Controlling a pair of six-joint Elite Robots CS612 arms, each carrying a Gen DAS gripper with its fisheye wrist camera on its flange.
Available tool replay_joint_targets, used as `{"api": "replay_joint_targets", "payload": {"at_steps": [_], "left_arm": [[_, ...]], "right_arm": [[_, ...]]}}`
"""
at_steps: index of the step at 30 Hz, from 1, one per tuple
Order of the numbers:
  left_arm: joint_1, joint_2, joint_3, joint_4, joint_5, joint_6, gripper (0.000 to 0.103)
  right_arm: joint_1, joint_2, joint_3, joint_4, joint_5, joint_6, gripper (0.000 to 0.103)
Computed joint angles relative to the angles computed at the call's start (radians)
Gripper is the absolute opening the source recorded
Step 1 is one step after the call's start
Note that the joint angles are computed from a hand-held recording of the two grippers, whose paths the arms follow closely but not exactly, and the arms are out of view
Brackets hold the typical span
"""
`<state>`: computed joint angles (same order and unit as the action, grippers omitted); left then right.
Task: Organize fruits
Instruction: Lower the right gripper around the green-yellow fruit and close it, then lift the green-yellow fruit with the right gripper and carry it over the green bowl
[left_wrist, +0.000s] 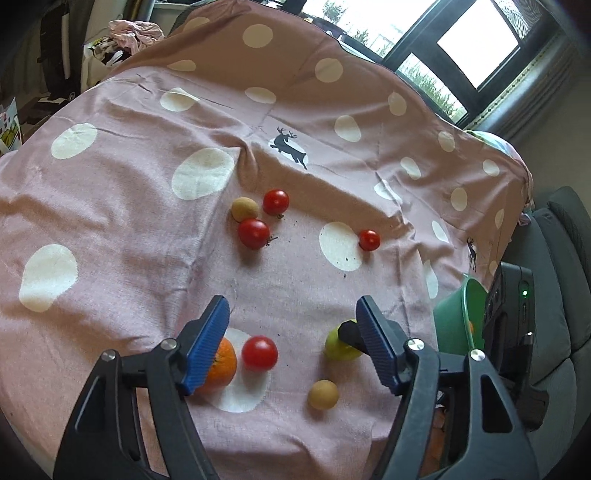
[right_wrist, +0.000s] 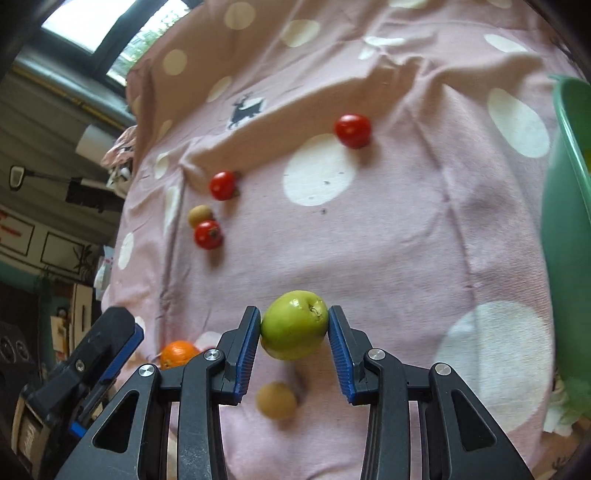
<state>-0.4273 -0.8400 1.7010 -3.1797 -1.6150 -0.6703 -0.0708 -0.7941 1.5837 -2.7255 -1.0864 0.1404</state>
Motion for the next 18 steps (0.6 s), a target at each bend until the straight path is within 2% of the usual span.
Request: {"api": "replay_joint_targets", "payload": {"at_steps": [4, 7, 10, 14, 18], "left_arm": [[-0.007, 0.014, -0.025, 0.064, -0.026, 0.039, 0.062], [-0.006, 0.02, -0.031, 0.067, -0.048, 0.041, 0.061], [-0.009, 0.021, -0.035, 0.083, -0.039, 0.044, 0.058], [-0.009, 0.034, -0.052, 0.105, -0.095, 0.064, 0.053], [-0.026, 0.037, -0.059, 0.119, -0.075, 0.12, 0.052]], "right_arm": [[-0.004, 0.003, -0.012, 0.041, 0.006, -0.016, 0.039], [-0.003, 0.0, -0.005, 0.009, -0.02, 0.006, 0.039], [-0.01, -0.001, 0.0, -0.007, -0.014, 0.012, 0.04], [-0.015, 0.003, -0.002, -0.012, 0.001, 0.023, 0.04], [-0.024, 0.009, -0.002, -0.031, 0.026, 0.046, 0.04]]}}
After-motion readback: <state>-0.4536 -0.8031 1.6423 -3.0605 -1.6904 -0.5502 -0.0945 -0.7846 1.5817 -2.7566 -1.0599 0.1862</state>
